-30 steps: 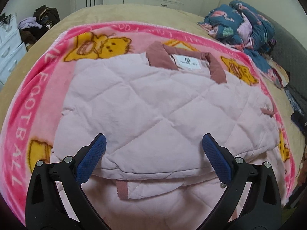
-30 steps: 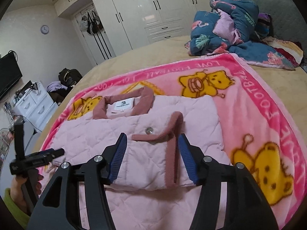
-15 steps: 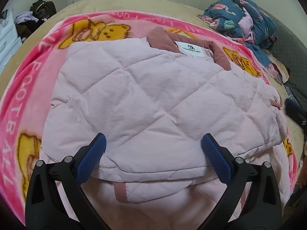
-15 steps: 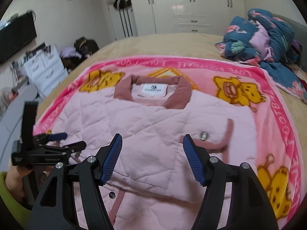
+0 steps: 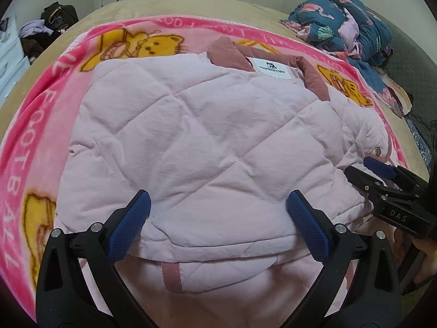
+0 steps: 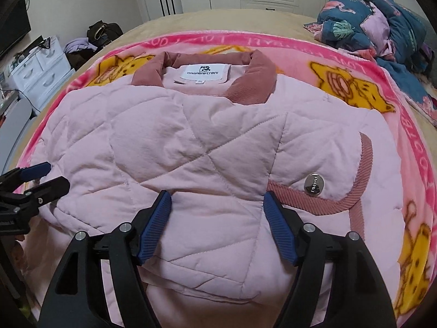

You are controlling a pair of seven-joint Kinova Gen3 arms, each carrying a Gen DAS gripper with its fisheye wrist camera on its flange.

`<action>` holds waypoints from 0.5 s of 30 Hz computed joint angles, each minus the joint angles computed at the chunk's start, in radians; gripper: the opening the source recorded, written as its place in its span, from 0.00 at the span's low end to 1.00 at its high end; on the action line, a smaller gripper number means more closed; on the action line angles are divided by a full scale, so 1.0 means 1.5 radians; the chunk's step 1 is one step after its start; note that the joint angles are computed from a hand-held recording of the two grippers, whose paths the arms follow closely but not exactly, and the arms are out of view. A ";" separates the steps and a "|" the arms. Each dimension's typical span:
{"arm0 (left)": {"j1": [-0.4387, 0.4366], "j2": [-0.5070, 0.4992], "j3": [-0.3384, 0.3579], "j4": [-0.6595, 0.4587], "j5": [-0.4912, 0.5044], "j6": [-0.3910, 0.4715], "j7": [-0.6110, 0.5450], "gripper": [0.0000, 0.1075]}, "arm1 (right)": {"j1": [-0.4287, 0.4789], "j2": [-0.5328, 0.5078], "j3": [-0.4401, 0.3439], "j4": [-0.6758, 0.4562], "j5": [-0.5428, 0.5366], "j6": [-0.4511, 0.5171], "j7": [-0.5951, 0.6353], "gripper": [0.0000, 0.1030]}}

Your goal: Fold large clothes

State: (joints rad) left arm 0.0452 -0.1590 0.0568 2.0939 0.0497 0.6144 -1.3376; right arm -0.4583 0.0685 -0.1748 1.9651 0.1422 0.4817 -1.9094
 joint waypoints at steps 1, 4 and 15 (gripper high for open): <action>0.000 -0.001 0.001 -0.001 -0.002 0.002 0.001 0.88 | -0.001 -0.002 0.000 0.004 0.002 -0.004 -0.004 0.68; 0.001 -0.002 -0.002 -0.001 0.000 0.004 -0.002 0.87 | 0.002 -0.010 -0.001 0.006 -0.009 -0.001 -0.003 0.68; -0.003 -0.025 -0.007 -0.010 0.020 0.029 -0.019 0.87 | 0.036 -0.079 0.000 0.039 -0.149 -0.005 0.083 0.88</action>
State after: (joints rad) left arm 0.0412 -0.1967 0.0470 2.0787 0.0790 0.6576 -1.3655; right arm -0.4041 -0.0497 -0.1745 2.0231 -0.0818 0.4736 -1.7848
